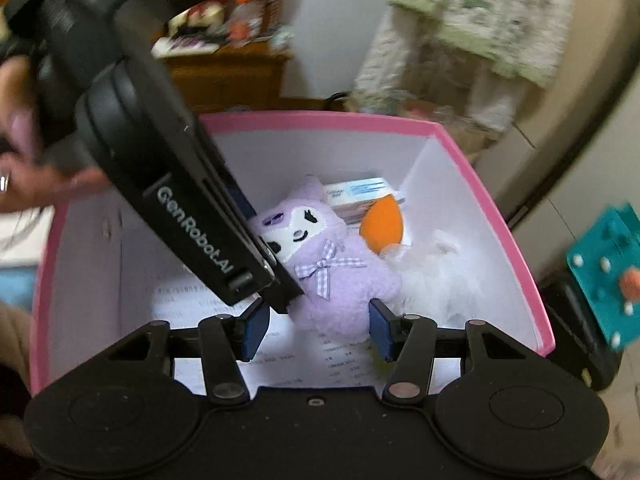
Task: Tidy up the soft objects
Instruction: 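Lower the purple plush toy into the box and open the left tool, then move the open left tool back to the white plush toy with the bell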
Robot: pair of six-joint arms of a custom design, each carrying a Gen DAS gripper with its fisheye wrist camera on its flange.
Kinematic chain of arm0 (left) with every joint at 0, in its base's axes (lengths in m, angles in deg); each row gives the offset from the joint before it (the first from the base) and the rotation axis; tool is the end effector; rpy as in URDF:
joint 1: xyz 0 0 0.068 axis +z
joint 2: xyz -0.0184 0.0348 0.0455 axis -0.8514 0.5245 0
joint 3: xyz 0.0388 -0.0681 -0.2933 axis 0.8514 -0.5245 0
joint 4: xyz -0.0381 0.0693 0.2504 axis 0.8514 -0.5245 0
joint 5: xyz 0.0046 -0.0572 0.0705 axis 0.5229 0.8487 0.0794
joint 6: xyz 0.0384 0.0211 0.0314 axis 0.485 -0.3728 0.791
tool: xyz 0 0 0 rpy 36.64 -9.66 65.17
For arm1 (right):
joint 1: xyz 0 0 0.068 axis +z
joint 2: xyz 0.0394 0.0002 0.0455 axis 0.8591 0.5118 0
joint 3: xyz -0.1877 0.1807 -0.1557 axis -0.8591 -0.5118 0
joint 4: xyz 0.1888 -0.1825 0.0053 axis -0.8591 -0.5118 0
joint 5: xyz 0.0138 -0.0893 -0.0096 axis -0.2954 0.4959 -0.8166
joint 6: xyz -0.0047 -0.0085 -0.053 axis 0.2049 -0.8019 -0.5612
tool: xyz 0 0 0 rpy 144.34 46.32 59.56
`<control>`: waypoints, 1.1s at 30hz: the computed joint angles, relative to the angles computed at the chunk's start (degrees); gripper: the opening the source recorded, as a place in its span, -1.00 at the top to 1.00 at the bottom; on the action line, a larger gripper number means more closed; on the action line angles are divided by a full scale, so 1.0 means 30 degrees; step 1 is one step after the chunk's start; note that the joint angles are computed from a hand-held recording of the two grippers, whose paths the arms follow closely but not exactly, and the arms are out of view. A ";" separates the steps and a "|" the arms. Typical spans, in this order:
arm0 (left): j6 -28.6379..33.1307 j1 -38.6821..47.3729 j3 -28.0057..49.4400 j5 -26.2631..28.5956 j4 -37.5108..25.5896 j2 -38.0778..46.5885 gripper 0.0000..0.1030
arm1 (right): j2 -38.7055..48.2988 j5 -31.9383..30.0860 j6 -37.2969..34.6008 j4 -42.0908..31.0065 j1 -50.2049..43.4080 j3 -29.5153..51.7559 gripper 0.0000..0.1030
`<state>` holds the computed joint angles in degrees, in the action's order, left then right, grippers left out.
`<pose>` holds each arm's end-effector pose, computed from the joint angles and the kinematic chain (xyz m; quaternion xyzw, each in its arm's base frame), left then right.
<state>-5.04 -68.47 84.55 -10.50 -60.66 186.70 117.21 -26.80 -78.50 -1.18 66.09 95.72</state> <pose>0.3588 -0.0803 0.2114 0.1562 0.9431 -0.2394 0.1697 0.2888 0.0431 0.2283 -0.4089 0.8633 0.0281 0.2946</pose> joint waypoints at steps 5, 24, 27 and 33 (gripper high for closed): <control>-0.0057 -0.0313 0.0525 -0.0789 0.0140 0.0482 0.05 | 0.1567 -0.0168 -0.0869 -0.1153 -0.0231 0.1594 -0.14; 0.2049 -0.0455 -0.0285 -0.0311 0.0104 -0.0720 0.25 | 0.2034 0.2436 0.0693 0.0708 -0.0278 0.1193 0.12; 0.2503 -0.0196 -0.0192 0.0050 -0.0547 -0.1019 0.23 | 0.0301 0.2687 0.1202 0.1111 -0.0060 0.0030 0.06; 0.3312 -0.0183 -0.1922 -0.0696 0.0749 -0.3288 0.02 | -0.2278 0.2476 0.4529 0.0480 -0.0335 -0.0869 0.00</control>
